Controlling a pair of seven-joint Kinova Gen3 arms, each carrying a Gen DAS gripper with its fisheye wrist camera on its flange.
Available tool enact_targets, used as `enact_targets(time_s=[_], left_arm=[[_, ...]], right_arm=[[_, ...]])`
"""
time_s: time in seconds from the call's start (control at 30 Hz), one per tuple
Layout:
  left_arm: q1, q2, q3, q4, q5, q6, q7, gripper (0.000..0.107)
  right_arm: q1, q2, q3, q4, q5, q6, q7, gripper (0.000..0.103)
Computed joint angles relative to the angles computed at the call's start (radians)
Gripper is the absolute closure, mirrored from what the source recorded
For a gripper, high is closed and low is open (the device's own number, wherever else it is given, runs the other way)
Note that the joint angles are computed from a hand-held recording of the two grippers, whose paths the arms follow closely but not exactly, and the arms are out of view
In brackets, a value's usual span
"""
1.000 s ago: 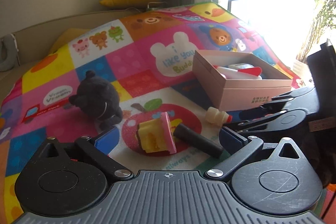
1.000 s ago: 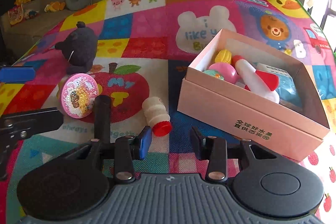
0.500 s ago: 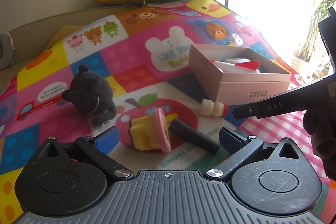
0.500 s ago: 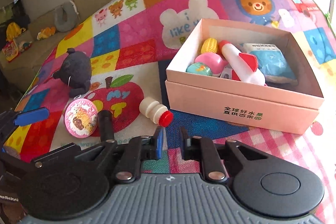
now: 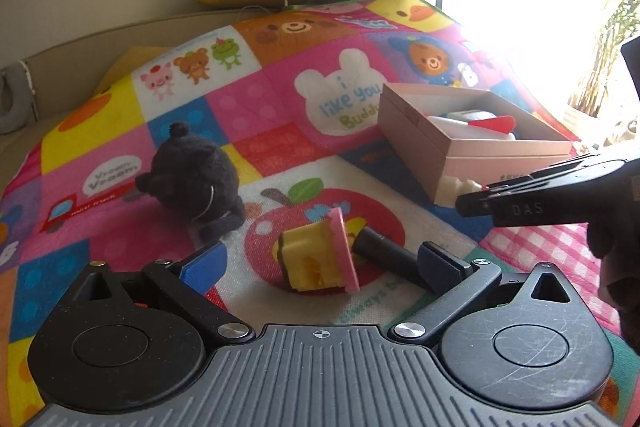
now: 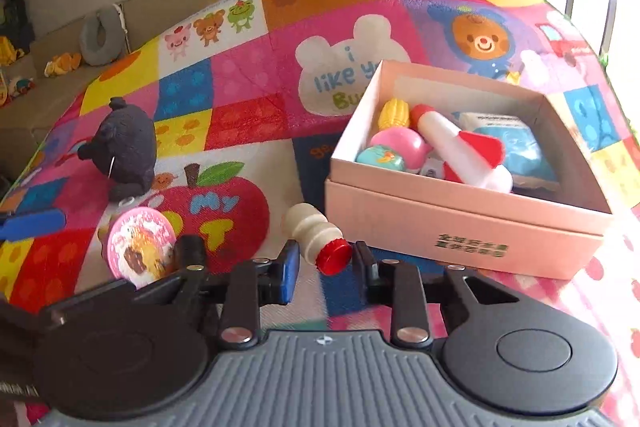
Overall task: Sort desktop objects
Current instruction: 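Stand the white bottle upright on the mat beside the box with the right gripper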
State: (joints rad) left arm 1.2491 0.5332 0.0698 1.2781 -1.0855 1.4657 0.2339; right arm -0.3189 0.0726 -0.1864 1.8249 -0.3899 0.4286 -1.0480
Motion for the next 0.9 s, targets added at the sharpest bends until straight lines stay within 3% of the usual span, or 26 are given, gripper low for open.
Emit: enact_targets(time_s=[0.1,0.17,0.3,0.37,0.43,0.57,0.63,0.77,0.83,0.9], left_arm=[[0.003,-0.02,0.014,0.027,-0.044,-0.079,-0.023,0.004],[-0.003,-0.026,0.023,0.037,-0.068,-0.147,-0.045,0.004],[-0.006,-0.003,0.02,0.001,-0.073,-0.214,-0.1,0.004],[-0.002,0.008,0.011,-0.021,-0.059,-0.224,-0.125,0.004],[0.005,0.014,0.001,-0.035,-0.042,-0.219,-0.151,0.004],[0.013,0.015,-0.016,-0.041,-0.002,-0.192,-0.163,0.004],[0.012,0.01,-0.02,-0.033,0.014,-0.182,-0.148,0.004],[0.006,0.03,-0.03,-0.056,0.04,-0.118,-0.152,0.004],[0.005,0.047,-0.044,-0.084,0.054,-0.051,-0.153,0.004],[0.001,0.048,-0.054,-0.092,0.067,-0.004,-0.138,0.004]], right_arm=[[0.067,-0.048,-0.004,-0.011,0.054,0.114,0.115,0.075],[0.112,-0.088,-0.026,0.003,0.136,0.14,0.166,0.075],[0.291,-0.167,-0.188,0.072,0.298,0.066,0.214,0.075],[0.314,-0.181,-0.22,0.095,0.38,0.032,0.197,0.075],[0.263,-0.174,-0.189,0.103,0.461,0.025,0.158,0.075],[0.078,-0.153,-0.056,0.132,0.603,-0.015,0.066,0.075],[0.004,-0.143,0.005,0.136,0.606,-0.023,0.065,0.075],[-0.008,-0.138,0.014,0.156,0.59,-0.076,0.068,0.074],[-0.021,-0.143,0.04,0.159,0.529,-0.097,0.098,0.06],[-0.09,-0.156,0.128,0.163,0.448,-0.108,0.146,0.048]])
